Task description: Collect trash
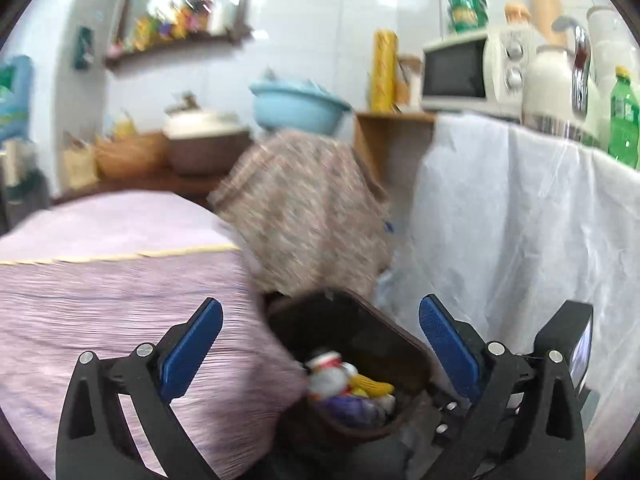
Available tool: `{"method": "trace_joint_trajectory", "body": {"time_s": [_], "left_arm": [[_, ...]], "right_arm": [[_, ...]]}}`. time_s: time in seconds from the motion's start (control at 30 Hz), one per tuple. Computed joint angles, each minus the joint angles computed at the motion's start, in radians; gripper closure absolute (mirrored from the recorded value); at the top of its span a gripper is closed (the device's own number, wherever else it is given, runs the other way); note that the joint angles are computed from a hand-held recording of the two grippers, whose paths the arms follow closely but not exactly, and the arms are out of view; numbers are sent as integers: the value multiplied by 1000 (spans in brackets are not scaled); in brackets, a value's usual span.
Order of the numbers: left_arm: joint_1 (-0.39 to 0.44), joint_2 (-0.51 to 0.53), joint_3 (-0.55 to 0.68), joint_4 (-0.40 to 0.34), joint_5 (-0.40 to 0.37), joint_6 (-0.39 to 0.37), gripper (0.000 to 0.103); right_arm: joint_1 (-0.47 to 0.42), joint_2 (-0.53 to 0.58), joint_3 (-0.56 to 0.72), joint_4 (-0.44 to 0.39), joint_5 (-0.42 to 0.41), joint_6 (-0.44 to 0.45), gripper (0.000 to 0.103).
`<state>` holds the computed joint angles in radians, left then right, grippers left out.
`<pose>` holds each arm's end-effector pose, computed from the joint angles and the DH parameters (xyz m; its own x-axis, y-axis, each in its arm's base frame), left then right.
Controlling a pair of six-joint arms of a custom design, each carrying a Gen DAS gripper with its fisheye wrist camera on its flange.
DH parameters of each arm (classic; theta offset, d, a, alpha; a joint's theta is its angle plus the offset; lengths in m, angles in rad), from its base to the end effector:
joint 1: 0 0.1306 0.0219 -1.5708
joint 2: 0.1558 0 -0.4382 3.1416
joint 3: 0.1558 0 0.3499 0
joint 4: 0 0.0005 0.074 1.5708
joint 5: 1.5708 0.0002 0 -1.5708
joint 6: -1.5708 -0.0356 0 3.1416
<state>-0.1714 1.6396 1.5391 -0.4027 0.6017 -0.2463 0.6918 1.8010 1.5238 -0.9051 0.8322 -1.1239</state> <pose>0.5464 -0.1155 0.4727 -0.3074 0.2572 -0.9162 0.7261 0.6857 -0.0511 0.4486 0.3368 0.3501 -0.5008 0.3735 -0.7808 0.5503 0.8337 0.0459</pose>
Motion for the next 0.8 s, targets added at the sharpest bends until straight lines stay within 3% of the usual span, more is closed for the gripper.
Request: {"method": "trace_joint_trajectory", "body": {"time_s": [0.2, 0.37, 0.53, 0.63, 0.8], "left_arm": [[130, -100, -131, 157, 3, 125, 5], [188, -180, -246, 284, -67, 113, 5], [252, -221, -310, 337, -52, 138, 5], [284, -241, -350, 360, -42, 149, 5], [298, -271, -405, 386, -97, 142, 5]], "right_arm": [[67, 0, 102, 50, 120, 139, 8], [137, -1, 154, 136, 219, 263, 6], [189, 25, 233, 83, 283, 265, 6], [222, 23, 231, 144, 299, 292, 6], [267, 24, 219, 222, 342, 339, 6]]}}
